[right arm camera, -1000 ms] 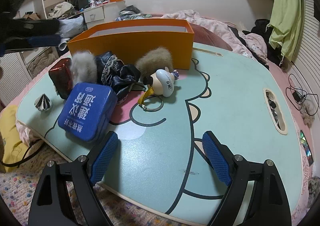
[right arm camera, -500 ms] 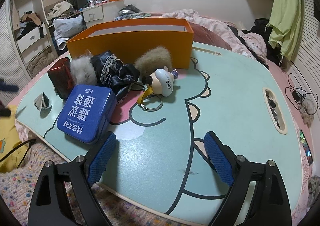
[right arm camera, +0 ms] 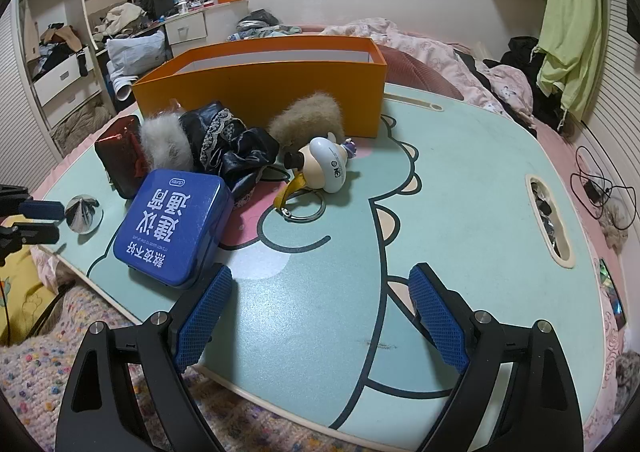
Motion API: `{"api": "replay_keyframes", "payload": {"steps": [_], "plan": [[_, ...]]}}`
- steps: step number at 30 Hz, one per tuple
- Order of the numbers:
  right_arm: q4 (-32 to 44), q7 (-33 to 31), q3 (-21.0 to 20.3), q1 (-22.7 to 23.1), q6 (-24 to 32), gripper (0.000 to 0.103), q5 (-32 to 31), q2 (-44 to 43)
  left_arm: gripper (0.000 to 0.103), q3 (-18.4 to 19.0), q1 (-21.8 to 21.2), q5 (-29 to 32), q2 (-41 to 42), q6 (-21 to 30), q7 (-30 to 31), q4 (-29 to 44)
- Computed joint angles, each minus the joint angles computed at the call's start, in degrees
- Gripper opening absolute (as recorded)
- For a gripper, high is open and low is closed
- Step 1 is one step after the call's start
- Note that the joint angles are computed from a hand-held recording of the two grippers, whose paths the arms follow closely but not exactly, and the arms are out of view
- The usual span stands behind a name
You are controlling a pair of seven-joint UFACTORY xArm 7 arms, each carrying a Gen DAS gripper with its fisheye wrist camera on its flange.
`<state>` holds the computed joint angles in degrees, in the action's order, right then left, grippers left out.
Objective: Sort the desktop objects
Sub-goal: 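Grasp the silver cone with the left tool and set it beside the black block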
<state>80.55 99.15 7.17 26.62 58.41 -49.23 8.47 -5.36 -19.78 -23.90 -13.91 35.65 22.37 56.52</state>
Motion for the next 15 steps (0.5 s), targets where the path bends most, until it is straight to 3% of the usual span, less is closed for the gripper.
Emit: {"api": "replay_keyframes", "payload": {"steps": [2,4,8,11,12,14,15], "plan": [[0.0,0.0,0.0,0.0,0.0,0.090,0.0,0.0,0.032,-1.3,0.0,1.6,1.8,-2.1,-1.6,1.2],[0.0,-0.1,0.0,0.0,0.0,0.090,0.0,0.0,0.013,-2.2,0.0,3.4,3.7,-3.8,-3.6,2.6],[0.0,-0.2,0.0,0.0,0.0,0.090,0.1,0.0,0.009,-2.4,-0.6,1.9,6.9,-4.5,-5.1,5.5],[0.0,-0.2,0.0,0.0,0.0,0.090,0.1,-0.1,0.009,-3.0,-0.7,2.5,6.6,-7.8,-6.5,4.4],[0.0,-0.2,0.0,0.0,0.0,0.090,0.1,-0.1,0.012,-3.1,-0.7,2.9,5.9,-9.0,-7.0,3.5],[0.0,-0.2,0.0,0.0,0.0,0.090,0.1,-0.1,0.027,-2.9,-0.8,3.2,5.1,-9.1,-7.6,2.8],[-0.1,-0.2,0.0,0.0,-0.1,0.090,0.1,-0.1,0.039,-2.8,-0.6,3.7,4.1,-9.3,-8.6,1.9]]}}
